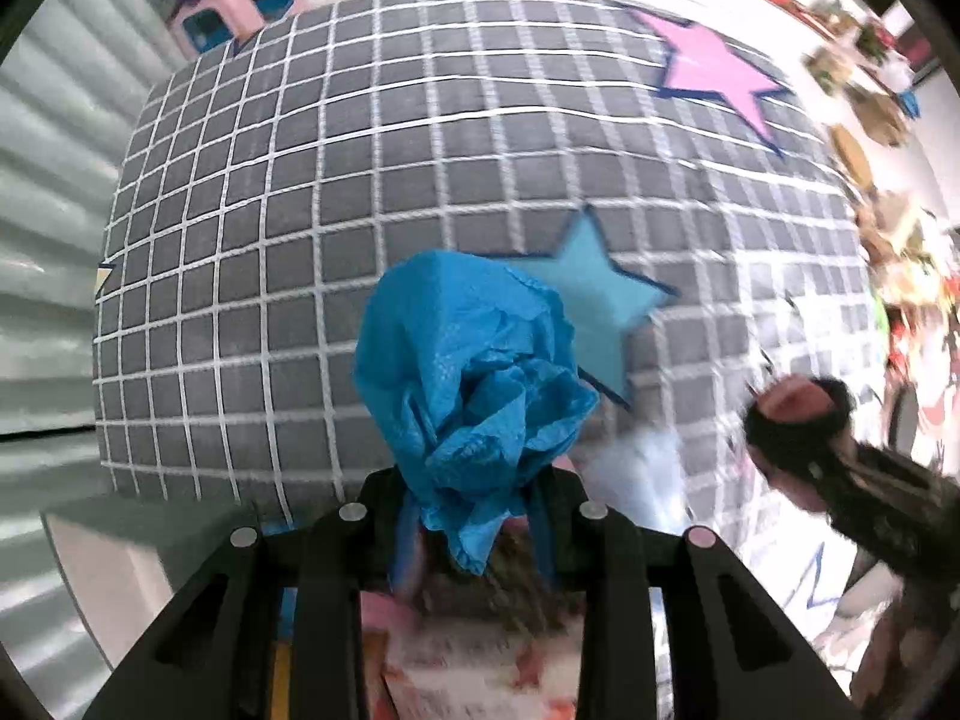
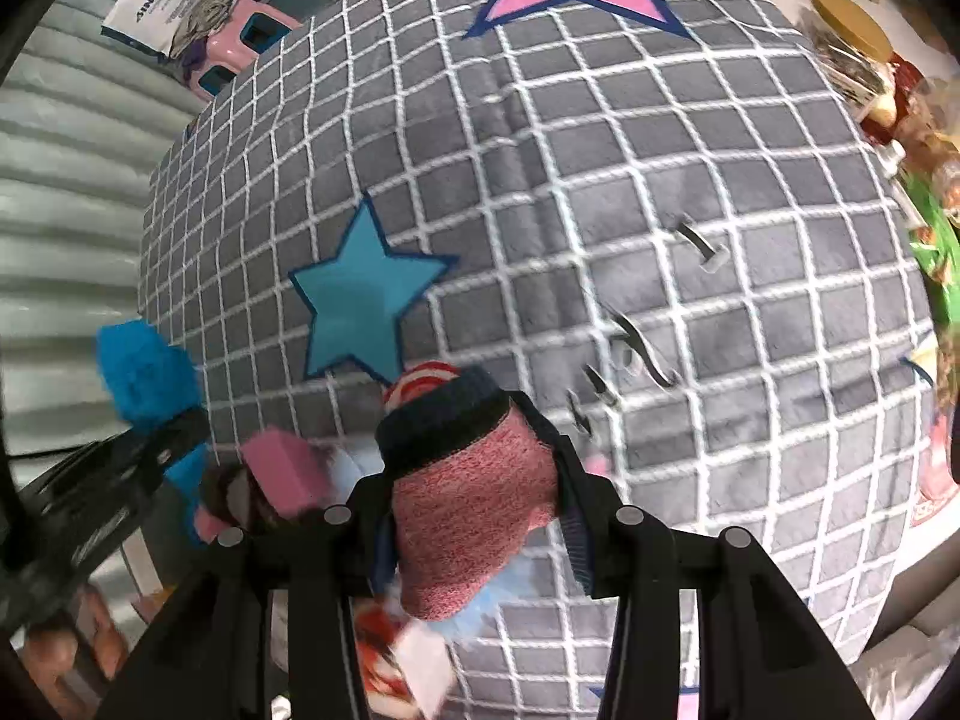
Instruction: Organize soft objects
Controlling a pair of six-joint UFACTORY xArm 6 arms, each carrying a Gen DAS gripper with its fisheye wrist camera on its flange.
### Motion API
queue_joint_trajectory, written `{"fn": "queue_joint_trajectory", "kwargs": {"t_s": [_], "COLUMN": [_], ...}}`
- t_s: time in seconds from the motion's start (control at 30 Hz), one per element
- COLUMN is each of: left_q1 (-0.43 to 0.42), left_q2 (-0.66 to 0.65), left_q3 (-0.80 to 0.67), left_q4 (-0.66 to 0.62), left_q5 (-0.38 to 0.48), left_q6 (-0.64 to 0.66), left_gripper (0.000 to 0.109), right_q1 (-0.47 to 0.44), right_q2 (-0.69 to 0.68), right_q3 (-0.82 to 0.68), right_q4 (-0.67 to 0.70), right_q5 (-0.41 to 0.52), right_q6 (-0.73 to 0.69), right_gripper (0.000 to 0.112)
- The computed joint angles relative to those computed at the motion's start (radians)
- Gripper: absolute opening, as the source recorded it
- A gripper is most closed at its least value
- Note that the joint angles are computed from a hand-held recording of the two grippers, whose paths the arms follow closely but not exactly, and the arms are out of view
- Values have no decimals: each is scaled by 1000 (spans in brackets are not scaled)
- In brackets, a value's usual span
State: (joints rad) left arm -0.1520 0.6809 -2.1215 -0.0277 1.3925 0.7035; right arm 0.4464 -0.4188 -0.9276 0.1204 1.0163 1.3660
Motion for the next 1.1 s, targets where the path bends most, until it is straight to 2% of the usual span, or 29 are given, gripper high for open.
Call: {"fn": "queue_joint_trajectory", "kwargs": {"t_s": [0.2, 0.3, 0.33, 0.47, 0.63, 0.77, 0.93, 1.1], "left_q1": [29, 38, 37, 44, 56, 84, 140, 207], "left_q2": [-285, -373, -431, -524, -541, -504, -420, -301], "left_q3": [377, 486, 559, 658, 648, 575, 425, 212], "left_q4": [-2, 9, 33, 25, -14, -43, -62, -91], "left_q5": [-48, -68, -100, -100, -93, -93, -76, 1], "left_q6": [80, 119, 124, 162, 195, 202, 192, 165], "left_gripper": [34, 34, 34, 34, 34, 34, 34, 34], "right_q1": [90, 130, 149, 193, 219, 219, 208, 200], "right_q2": [-64, -70, -81, -106, -96, -14, 132, 316], "right_q3": [46, 51, 60, 74, 33, -76, -268, -531], "right_q4": [-9, -14, -15, -28, -76, -119, -161, -196], "right_q5": [13, 14, 16, 33, 71, 96, 133, 196], "right_q6": [65, 94, 111, 191, 254, 244, 185, 89], "right_gripper": [46, 46, 46, 46, 46, 46, 46, 46]}}
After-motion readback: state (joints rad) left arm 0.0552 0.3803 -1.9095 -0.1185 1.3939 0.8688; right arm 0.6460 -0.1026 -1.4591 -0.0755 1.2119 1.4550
